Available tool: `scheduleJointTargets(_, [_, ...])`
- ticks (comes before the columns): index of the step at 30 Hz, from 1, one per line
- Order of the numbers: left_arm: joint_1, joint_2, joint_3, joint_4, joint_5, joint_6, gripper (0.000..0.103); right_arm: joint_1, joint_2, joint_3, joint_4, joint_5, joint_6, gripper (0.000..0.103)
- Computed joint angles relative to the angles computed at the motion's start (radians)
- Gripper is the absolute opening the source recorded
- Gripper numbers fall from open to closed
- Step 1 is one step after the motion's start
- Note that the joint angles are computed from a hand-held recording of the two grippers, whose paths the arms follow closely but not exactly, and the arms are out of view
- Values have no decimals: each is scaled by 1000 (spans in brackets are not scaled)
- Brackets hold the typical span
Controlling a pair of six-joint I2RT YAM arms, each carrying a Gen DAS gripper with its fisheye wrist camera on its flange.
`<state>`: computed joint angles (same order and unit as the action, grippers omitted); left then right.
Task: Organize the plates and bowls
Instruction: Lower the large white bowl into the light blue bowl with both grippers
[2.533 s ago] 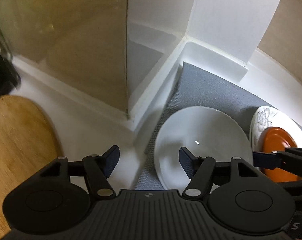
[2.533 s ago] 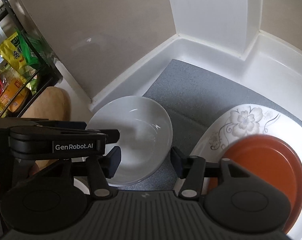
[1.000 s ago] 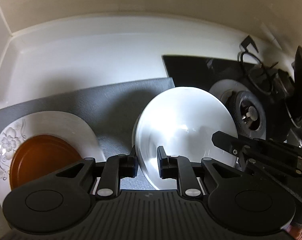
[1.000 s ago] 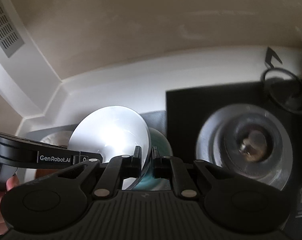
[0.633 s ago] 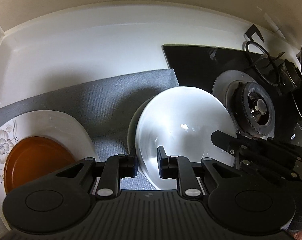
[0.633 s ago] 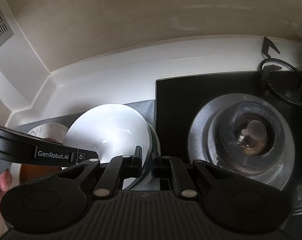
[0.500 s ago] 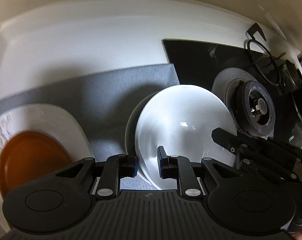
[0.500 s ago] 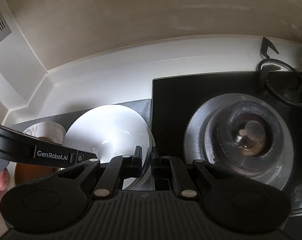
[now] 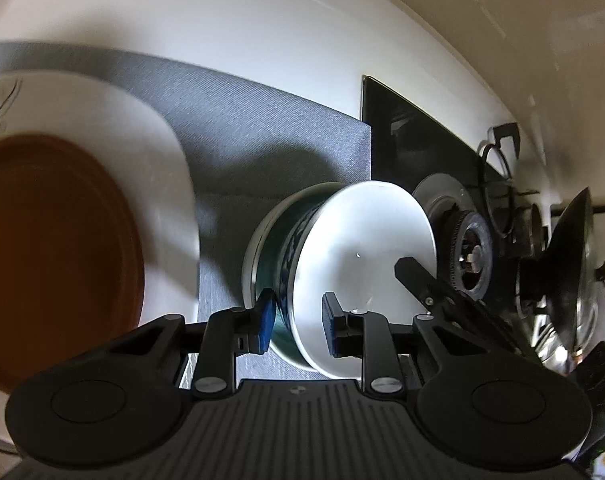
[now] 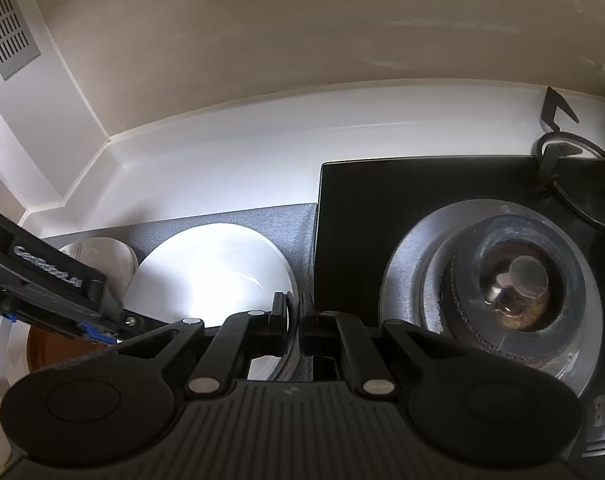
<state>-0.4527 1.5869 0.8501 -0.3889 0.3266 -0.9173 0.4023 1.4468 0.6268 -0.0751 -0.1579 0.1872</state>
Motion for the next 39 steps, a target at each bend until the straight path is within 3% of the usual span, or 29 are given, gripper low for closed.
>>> scheduleJointTargets(6, [32, -44, -43, 11, 72, -106, 27, 7, -21, -33, 27, 2, -40, 5])
scheduleJointTargets(20, [-73, 15, 128, -211, -68, -177, 29, 16, -56, -74, 64, -2, 31, 6])
scheduleJointTargets(24, [-95, 40, 158, -257, -77, -230, 34, 41, -83, -105, 86, 36, 67, 6])
scheduleJointTargets(30, [-125, 102, 215, -286, -100, -171, 36, 67, -78, -125, 130, 74, 93, 6])
scheduleJointTargets(33, [-130, 126, 229, -293, -137, -152, 36, 85, -61, -89, 89, 99, 58, 6])
scheduleJointTargets(39, [-121, 167, 213, -269, -171, -102, 36, 93, -29, 33, -112, 110, -51, 7])
